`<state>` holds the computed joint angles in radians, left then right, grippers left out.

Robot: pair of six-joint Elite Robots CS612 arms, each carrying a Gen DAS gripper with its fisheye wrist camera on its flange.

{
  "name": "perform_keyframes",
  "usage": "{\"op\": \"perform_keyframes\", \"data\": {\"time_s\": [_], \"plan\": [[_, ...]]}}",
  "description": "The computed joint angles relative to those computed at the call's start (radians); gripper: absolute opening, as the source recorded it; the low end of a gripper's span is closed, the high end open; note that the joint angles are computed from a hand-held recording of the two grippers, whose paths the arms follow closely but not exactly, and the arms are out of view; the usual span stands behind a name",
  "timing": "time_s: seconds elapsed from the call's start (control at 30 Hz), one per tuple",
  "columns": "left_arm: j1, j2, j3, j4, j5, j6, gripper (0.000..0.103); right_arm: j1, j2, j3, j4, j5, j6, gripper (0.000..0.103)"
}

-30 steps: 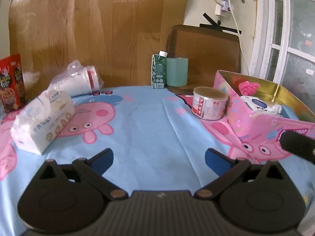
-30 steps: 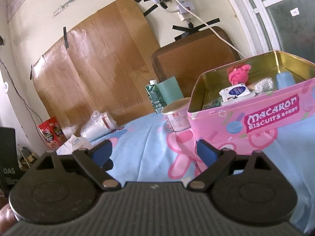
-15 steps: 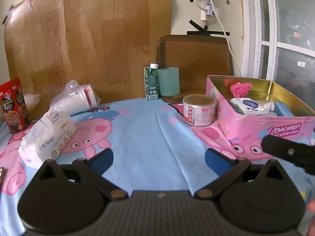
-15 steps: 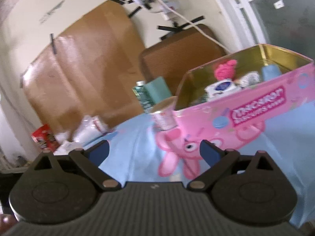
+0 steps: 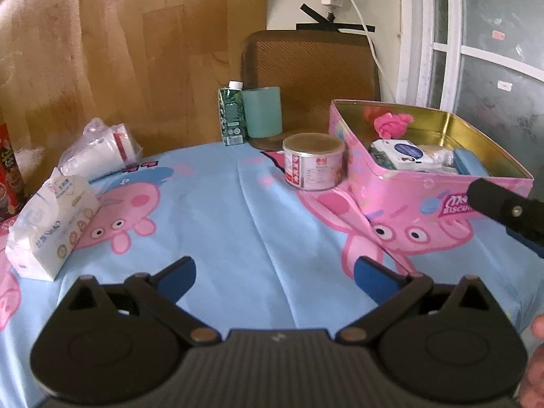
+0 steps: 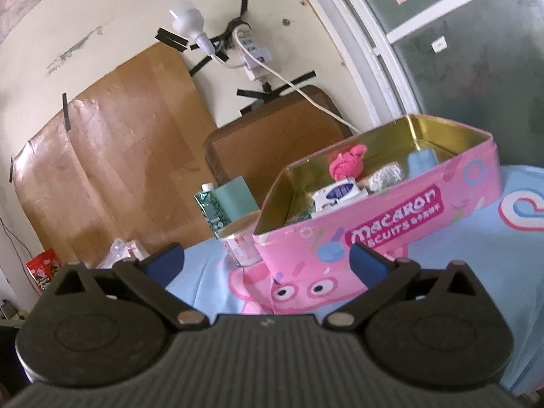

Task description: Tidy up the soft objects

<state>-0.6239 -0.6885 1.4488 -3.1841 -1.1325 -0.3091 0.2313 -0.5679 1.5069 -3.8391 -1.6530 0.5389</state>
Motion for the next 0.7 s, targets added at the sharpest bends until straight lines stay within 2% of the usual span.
{"op": "perform_keyframes", "data": {"time_s": [0.1, 0.3, 0.4, 0.5, 0.7], "plan": [[-0.005, 0.003, -0.002, -0.01, 0.015, 0.015, 0.103, 0.001, 0.003, -0.003, 0.016, -0.002, 0.006, 0.103], [-0.016, 0.006, -0.008, 0.013, 0.092, 0.032, 0.103, 0.012, 0.014, -0.018, 0.019, -0.023, -0.024, 0.103], [-0.009, 0.004, -0.006, 0.01, 0.066, 0.011, 0.103, 0.017, 0.016, -0.019, 0.017, -0.043, -0.017, 0.103], [-0.003, 0.005, -0.007, 0.015, 0.045, -0.009, 0.103, 0.006, 0.008, -0.009, 0.033, 0.002, 0.013, 0.103], [-0.001, 0.008, -0.011, 0.032, 0.042, -0.026, 0.103, -0.003, 0.003, -0.006, 0.048, 0.03, 0.038, 0.103]]}}
